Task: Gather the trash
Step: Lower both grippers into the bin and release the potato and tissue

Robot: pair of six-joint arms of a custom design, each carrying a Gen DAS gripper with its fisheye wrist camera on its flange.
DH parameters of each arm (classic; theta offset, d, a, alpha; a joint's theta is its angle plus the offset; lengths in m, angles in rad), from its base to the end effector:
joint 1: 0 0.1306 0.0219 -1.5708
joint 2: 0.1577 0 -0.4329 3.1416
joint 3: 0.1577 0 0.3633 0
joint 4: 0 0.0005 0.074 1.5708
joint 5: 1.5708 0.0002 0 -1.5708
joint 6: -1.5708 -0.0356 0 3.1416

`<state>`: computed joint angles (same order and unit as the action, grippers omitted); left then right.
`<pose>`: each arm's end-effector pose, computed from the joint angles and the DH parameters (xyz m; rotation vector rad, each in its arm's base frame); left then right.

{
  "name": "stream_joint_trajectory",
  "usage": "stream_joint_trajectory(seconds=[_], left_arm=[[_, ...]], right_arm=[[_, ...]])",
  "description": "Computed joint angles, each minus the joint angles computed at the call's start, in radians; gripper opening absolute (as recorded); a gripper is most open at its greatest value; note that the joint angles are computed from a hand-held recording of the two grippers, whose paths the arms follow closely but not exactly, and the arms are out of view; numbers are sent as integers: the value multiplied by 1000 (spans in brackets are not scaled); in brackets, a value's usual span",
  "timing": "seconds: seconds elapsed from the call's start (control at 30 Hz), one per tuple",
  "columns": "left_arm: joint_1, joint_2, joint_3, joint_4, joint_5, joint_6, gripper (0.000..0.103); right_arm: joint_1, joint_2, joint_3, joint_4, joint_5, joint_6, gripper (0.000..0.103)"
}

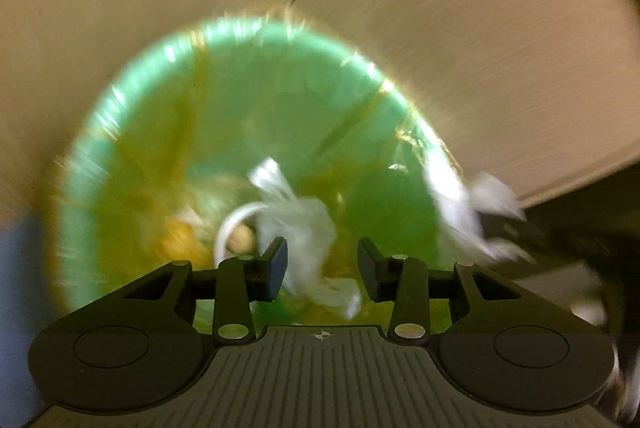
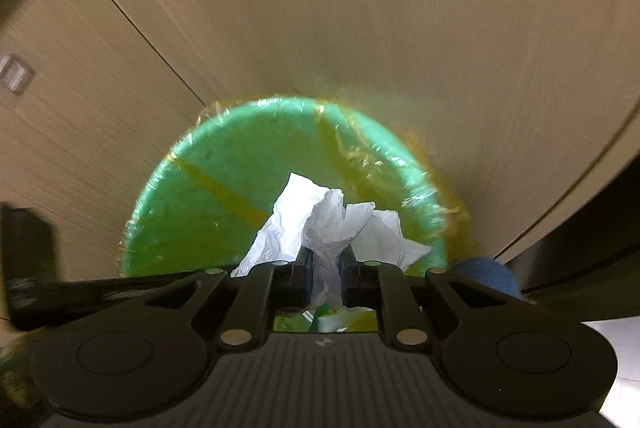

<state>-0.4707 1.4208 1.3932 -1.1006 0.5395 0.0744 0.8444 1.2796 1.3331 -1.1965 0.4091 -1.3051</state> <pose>0.3774 -0.2131 0.4589 0.7030 2.6396 -0.8911 0.2575 0.2677 0.4819 0.7006 2.4795 0.2376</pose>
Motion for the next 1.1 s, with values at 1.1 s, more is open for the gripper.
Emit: stream_joint_trajectory(seconds=[1.1], left_arm=[[99,-81,49,-167,-9,-98,42]], right_arm=[[-218,353,-33,120,-472,11,43]])
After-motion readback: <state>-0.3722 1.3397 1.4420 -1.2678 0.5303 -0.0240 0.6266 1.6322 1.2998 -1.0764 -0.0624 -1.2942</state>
